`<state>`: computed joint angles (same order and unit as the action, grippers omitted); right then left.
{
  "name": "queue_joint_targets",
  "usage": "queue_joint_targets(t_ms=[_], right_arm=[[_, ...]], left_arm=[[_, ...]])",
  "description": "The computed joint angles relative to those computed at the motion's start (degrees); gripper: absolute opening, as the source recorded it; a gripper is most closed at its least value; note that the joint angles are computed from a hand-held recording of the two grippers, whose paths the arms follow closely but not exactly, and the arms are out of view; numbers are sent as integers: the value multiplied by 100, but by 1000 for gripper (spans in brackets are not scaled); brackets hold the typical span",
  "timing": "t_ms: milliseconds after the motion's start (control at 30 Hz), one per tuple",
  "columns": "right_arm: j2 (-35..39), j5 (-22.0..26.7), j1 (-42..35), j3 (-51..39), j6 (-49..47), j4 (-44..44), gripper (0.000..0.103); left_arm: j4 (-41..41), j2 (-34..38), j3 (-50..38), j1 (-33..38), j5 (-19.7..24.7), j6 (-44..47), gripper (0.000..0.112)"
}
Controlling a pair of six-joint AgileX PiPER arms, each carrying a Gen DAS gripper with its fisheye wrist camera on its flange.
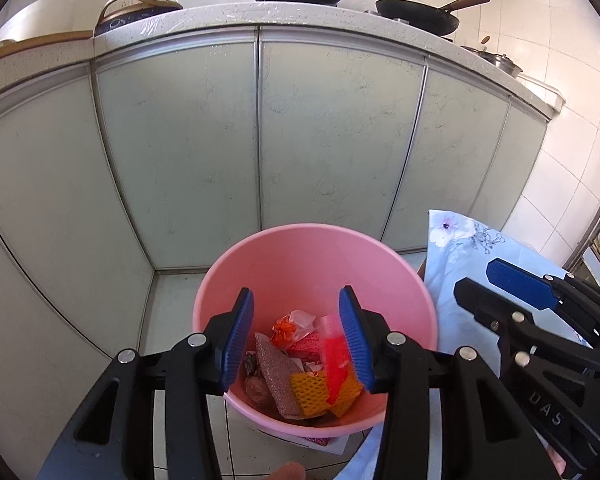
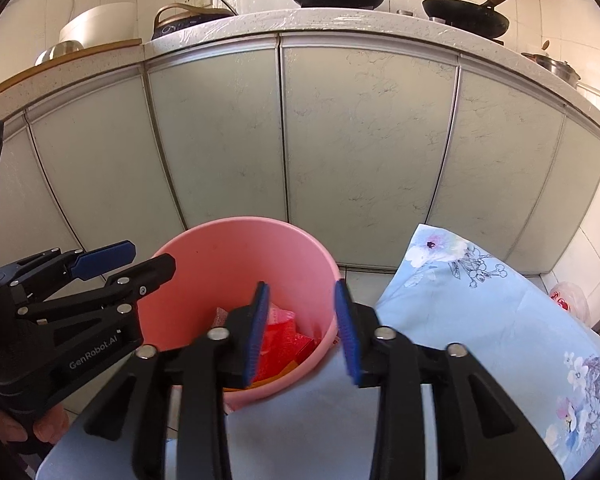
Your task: Collect trash
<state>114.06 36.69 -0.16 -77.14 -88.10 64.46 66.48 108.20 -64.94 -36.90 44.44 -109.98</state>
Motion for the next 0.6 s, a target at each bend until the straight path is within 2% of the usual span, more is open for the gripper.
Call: queue_joint_targets(t_ms=[133,600], right_arm=[[-157,98,-134,181,-221,179,43],[-655,491,-664,729,-589,446,43]], left_arm=[[2,-83,-66,-184,214,32,55],[-21,-274,-348,-753,779,218,57]])
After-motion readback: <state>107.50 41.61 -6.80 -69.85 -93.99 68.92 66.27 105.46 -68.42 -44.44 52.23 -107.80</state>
